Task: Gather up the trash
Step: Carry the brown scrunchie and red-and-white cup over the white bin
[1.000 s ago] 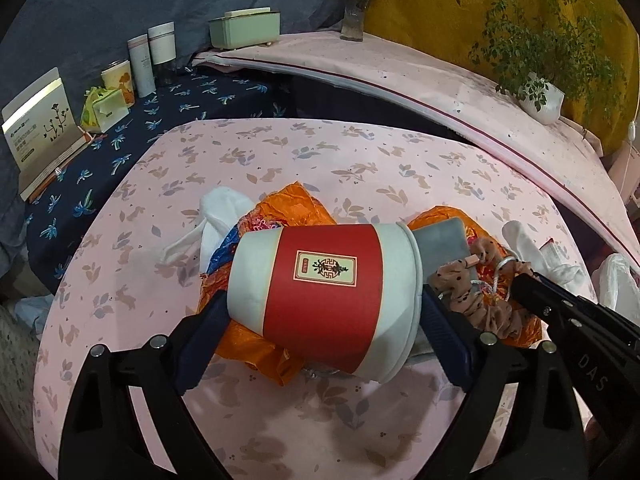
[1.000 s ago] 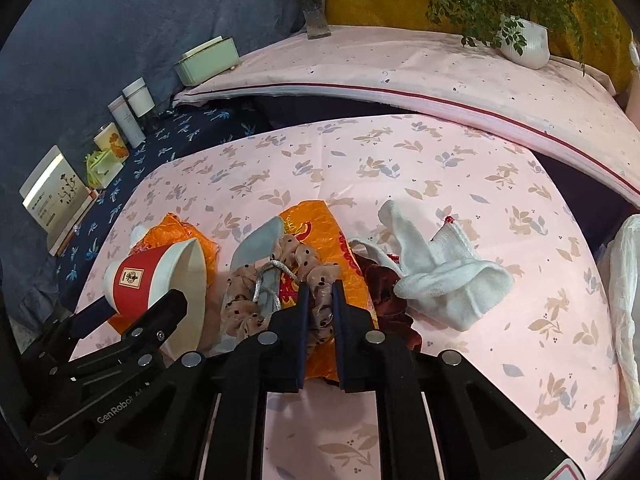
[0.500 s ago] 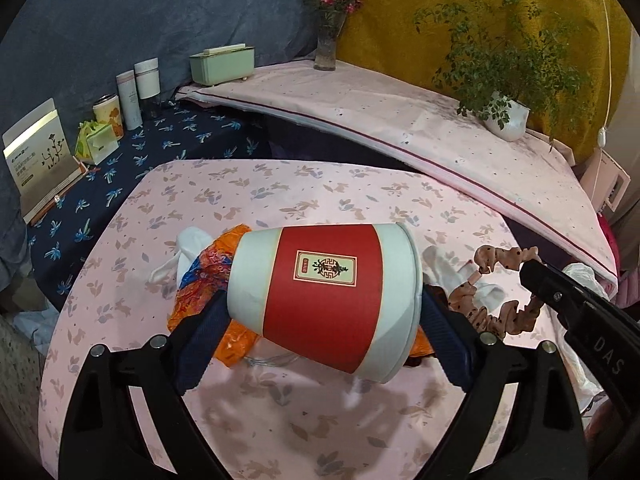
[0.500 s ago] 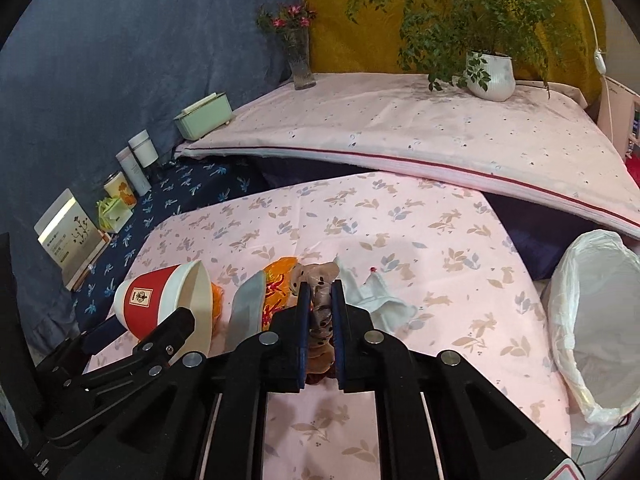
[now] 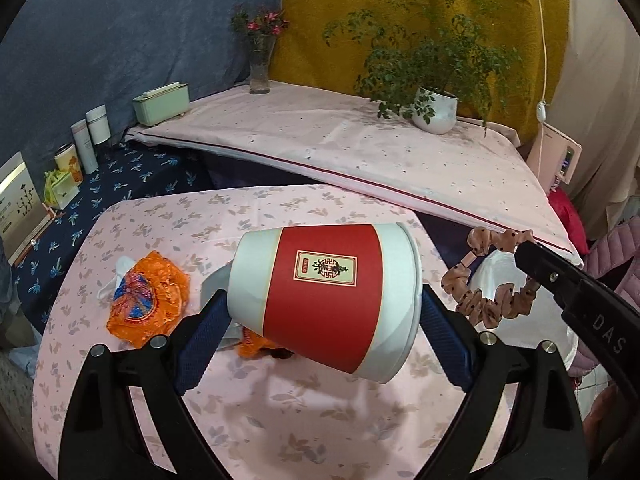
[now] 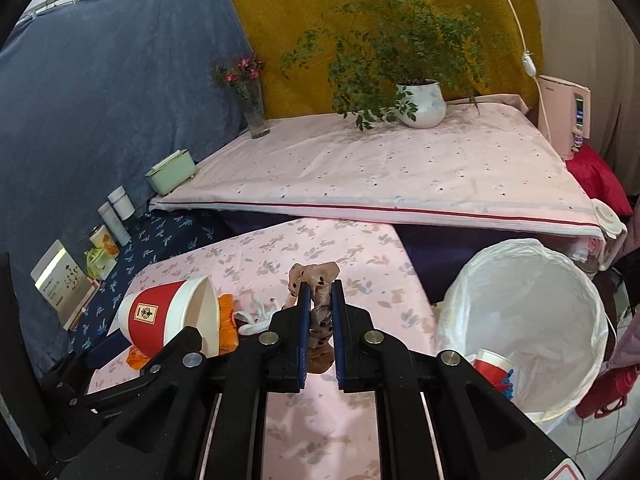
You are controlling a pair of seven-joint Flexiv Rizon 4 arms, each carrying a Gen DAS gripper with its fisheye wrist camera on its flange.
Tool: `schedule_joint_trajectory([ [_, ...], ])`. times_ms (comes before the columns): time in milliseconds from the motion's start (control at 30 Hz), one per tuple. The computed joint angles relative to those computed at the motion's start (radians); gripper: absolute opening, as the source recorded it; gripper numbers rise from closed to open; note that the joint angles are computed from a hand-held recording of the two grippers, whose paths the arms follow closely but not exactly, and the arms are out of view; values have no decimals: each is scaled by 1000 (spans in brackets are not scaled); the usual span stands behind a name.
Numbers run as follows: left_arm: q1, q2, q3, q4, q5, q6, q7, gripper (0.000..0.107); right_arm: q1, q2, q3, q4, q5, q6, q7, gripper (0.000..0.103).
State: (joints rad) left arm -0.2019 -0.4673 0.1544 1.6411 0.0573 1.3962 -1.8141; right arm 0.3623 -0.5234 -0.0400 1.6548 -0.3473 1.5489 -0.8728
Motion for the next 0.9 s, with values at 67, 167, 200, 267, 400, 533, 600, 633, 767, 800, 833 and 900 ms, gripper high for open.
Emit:
schedule_joint_trajectory([
  [67, -20, -7, -4, -19, 7, -9, -4, 88, -15, 17, -10, 24, 6, 11, -1, 10],
  [167, -48, -25, -10, -56, 17, -28, -11, 88, -32, 37, -26, 55, 11, 23, 0, 10],
  [200, -52, -31, -16, -66, 16, -34, -10, 88, -35, 43, -36, 65, 11, 27, 3, 10],
  [267, -64, -45, -26, -91, 17, -49, -7, 88, -45, 53, -46, 84, 14, 34, 5, 10],
  [400, -88, -80, -45, -144, 22, -78, 7, 88, -68, 69, -66, 117, 21, 46, 10, 10],
  [533, -98, -119, -79, -201, 10, -105, 45, 88, -89, 78, -87, 141, 27, 51, 18, 10],
  [600, -100, -138, -98, -230, -2, -118, 68, 88, -95, 82, -103, 155, 29, 56, 25, 10],
  [633, -100, -148, -108, -243, -10, -125, 83, 88, -95, 84, -116, 163, 29, 58, 31, 10],
  [767, -121, -187, -119, -306, -22, -164, 122, 88, -64, 89, -196, 191, 13, 64, 70, 10],
  [800, -128, -197, -119, -321, -22, -170, 128, 88, -80, 88, -183, 190, 17, 62, 68, 10],
  [833, -136, -207, -116, -338, -21, -177, 131, 88, -90, 86, -180, 191, 19, 61, 69, 9],
  [900, -144, -225, -118, -366, -23, -189, 138, 88, -101, 83, -179, 193, 20, 60, 71, 10],
])
